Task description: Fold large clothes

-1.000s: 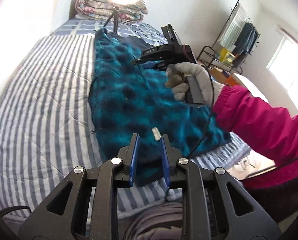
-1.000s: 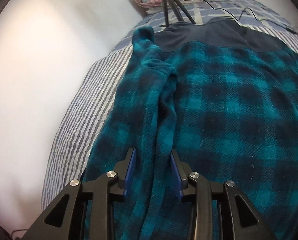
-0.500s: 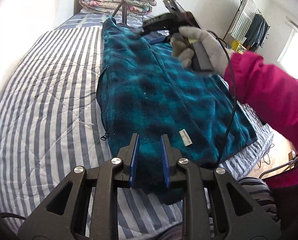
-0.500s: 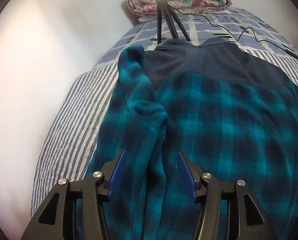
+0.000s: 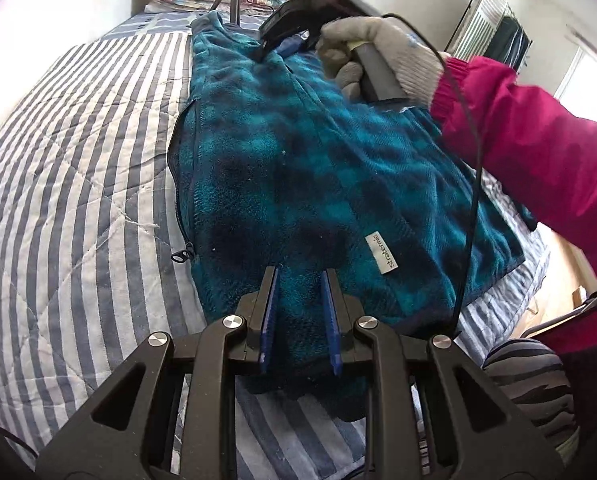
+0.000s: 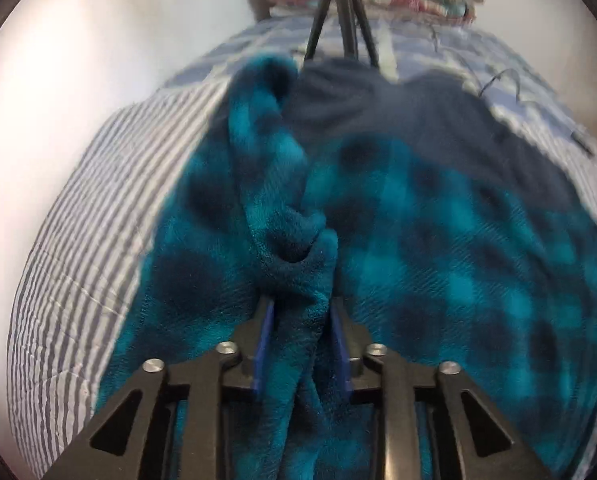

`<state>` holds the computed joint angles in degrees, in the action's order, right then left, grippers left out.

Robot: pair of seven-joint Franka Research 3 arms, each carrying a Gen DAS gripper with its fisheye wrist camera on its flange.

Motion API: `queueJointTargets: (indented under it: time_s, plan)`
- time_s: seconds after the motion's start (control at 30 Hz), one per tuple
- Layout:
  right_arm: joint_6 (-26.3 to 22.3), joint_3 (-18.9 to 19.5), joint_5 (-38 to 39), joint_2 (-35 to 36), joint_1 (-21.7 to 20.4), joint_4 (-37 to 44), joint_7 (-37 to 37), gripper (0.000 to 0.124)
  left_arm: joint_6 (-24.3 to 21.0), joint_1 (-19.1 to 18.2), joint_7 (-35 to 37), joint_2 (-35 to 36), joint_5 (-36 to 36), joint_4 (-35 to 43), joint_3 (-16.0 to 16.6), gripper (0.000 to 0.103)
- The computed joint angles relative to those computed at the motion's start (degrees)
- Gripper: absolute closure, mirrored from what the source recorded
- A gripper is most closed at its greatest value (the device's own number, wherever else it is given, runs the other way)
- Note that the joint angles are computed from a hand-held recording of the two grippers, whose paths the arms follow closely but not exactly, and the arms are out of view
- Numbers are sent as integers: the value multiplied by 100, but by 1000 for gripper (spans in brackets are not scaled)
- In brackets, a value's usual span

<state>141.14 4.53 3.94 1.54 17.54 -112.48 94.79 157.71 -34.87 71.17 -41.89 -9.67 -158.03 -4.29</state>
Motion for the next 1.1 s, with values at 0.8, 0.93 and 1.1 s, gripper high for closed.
queueJointTargets:
  time_s: [0.8, 0.93, 1.1]
  plan:
    - [217, -233, 850, 2854, 349, 3205, -377, 124, 803, 94, -458, -588, 285, -696, 433, 83]
    - [207, -130, 919, 2825, 239, 3191, -411, 124, 798, 149, -600, -580, 305, -693, 363, 83]
    - [336, 151, 1473, 1994, -62, 2498, -939, 100, 616, 281, -829, -852, 389, -637, 229, 83]
